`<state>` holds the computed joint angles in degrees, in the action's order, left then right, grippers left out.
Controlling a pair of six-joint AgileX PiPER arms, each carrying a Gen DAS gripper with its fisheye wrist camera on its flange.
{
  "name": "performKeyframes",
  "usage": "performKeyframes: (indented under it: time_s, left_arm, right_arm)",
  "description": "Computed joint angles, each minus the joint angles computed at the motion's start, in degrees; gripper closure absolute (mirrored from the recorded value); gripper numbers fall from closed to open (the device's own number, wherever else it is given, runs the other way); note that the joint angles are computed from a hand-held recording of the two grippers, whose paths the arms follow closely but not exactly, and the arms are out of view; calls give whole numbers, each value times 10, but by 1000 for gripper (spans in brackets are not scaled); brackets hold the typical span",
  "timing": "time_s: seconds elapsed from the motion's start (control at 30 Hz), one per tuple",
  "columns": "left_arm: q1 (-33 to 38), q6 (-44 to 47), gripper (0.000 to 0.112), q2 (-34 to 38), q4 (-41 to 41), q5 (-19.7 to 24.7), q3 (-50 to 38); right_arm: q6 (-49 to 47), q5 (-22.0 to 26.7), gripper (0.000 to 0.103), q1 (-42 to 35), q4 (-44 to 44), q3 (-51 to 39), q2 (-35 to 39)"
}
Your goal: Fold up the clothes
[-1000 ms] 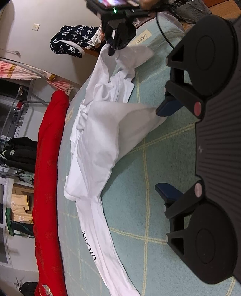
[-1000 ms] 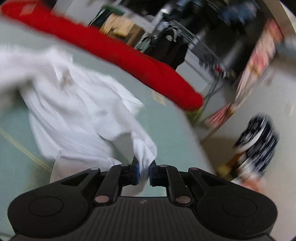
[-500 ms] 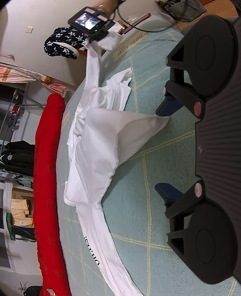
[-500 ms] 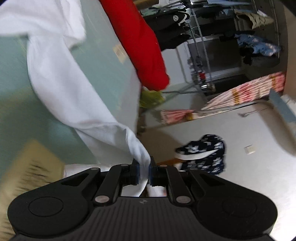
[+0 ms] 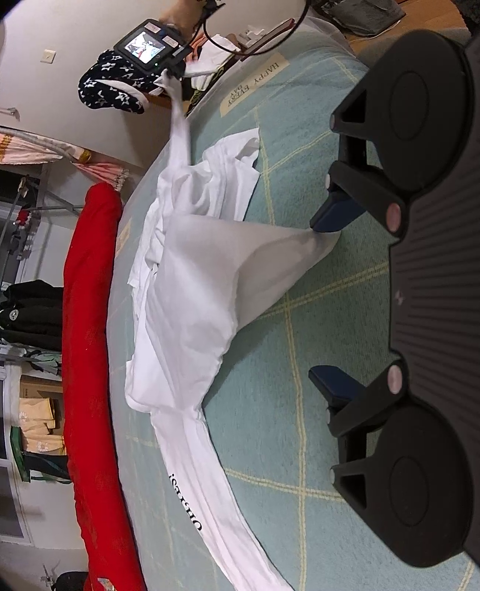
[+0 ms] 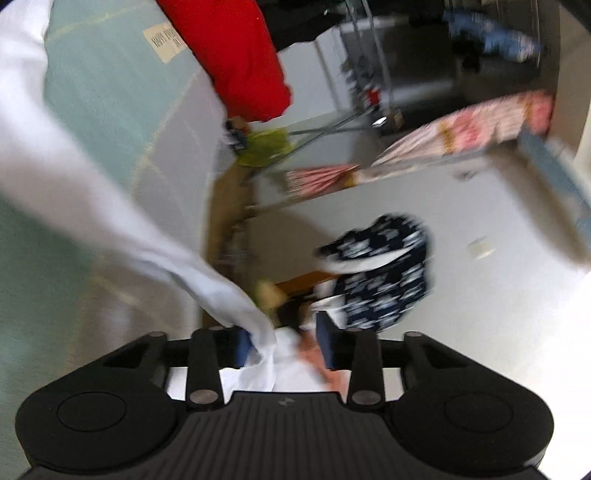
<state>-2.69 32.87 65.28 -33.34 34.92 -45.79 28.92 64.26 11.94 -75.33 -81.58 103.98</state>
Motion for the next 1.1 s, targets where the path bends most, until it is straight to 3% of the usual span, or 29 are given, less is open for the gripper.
performKeyframes:
  time_s: [0.3, 0.47, 0.63, 0.7, 0.77, 0.93, 1.1]
  left_arm:
    - [-25, -21, 33, -2, 20, -3, -1]
    - [-26, -29, 33, -5, 24, 1, -2]
    - [-32, -24, 33, 1, 18, 3, -13]
    - [-37, -20, 33, 3, 15, 3, -17]
    - [-44, -22, 33, 5, 16, 0, -20]
    - [-64, -32, 32, 20, 19, -4, -30]
    - [-83, -59, 32, 34, 40, -8, -43]
  right_arm:
    - [-76, -72, 56, -44, 348, -58, -50]
    - [-107, -107, 54, -115, 553, -106, -56]
    - [-119, -164, 53, -209, 776, -61, -88]
    - [-151, -186, 48, -236, 854, -28, -107]
    - [-172, -209, 44, -248, 906, 12, -135]
    - [-252, -268, 14, -267, 1025, 88, -166]
    - [-249, -347, 13, -269, 1041, 113, -104]
